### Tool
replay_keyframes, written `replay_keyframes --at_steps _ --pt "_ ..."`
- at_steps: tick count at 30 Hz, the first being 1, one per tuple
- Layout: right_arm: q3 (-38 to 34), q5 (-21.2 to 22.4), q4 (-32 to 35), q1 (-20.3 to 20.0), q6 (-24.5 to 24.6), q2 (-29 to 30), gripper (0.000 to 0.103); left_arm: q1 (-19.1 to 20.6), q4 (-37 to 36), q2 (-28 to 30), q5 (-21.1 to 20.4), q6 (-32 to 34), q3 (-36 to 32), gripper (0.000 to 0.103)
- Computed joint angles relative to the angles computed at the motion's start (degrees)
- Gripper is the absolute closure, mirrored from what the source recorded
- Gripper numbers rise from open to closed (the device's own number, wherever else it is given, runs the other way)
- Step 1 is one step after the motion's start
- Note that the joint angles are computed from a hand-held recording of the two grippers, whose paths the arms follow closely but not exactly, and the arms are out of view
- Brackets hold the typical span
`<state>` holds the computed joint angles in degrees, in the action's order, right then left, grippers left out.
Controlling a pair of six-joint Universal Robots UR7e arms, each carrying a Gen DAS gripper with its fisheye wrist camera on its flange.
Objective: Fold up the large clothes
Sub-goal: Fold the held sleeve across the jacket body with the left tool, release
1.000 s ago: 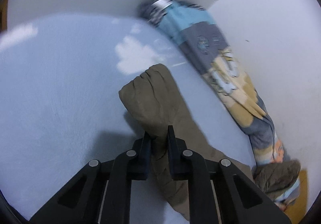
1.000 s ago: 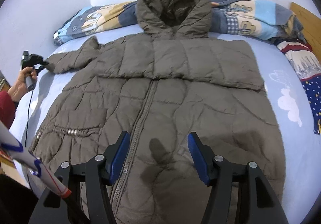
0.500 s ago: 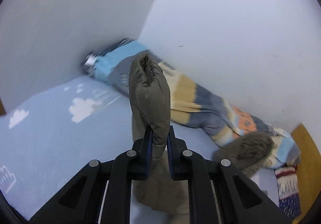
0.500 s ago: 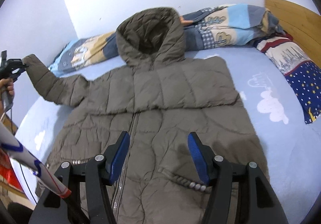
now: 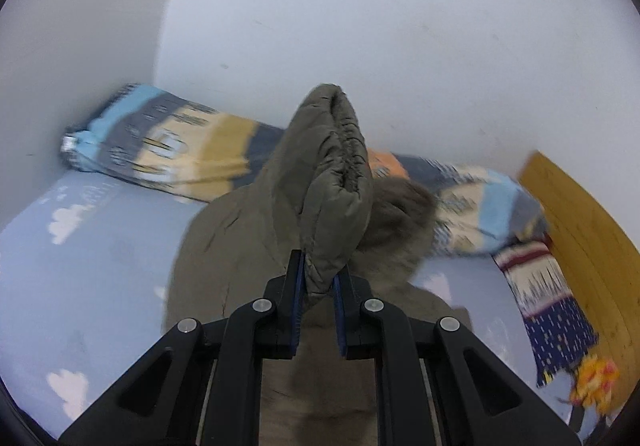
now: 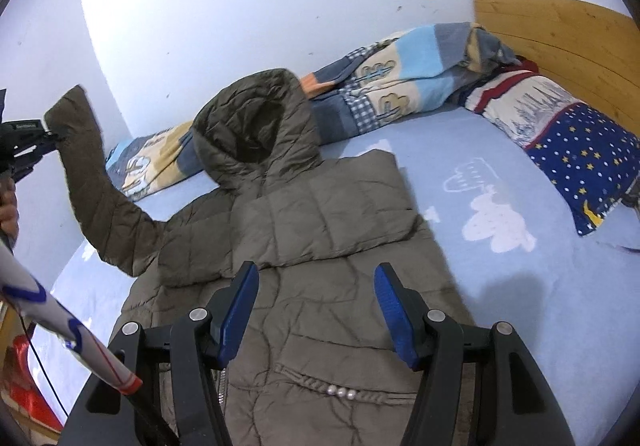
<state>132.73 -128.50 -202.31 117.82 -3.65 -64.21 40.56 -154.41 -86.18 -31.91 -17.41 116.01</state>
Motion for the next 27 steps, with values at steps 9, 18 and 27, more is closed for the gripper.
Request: replay_keyframes --at_steps 9,18,27 --pt "1.9 -1.1 -1.1 -1.2 1.3 -3.4 0.038 0.3 -4.4 14.1 -8.7 -3.8 1.2 0.09" --pt "2.7 -0.9 0.0 -2.4 3.2 -5.5 0.038 3.6 -6.1 24.9 -12.2 -5.6 3.1 0.09" --pt "1.7 -0.8 1.2 -2.7 3.9 -4.3 0.038 3.0 -3.6 23.3 -14.0 -1.3 6.3 0.043"
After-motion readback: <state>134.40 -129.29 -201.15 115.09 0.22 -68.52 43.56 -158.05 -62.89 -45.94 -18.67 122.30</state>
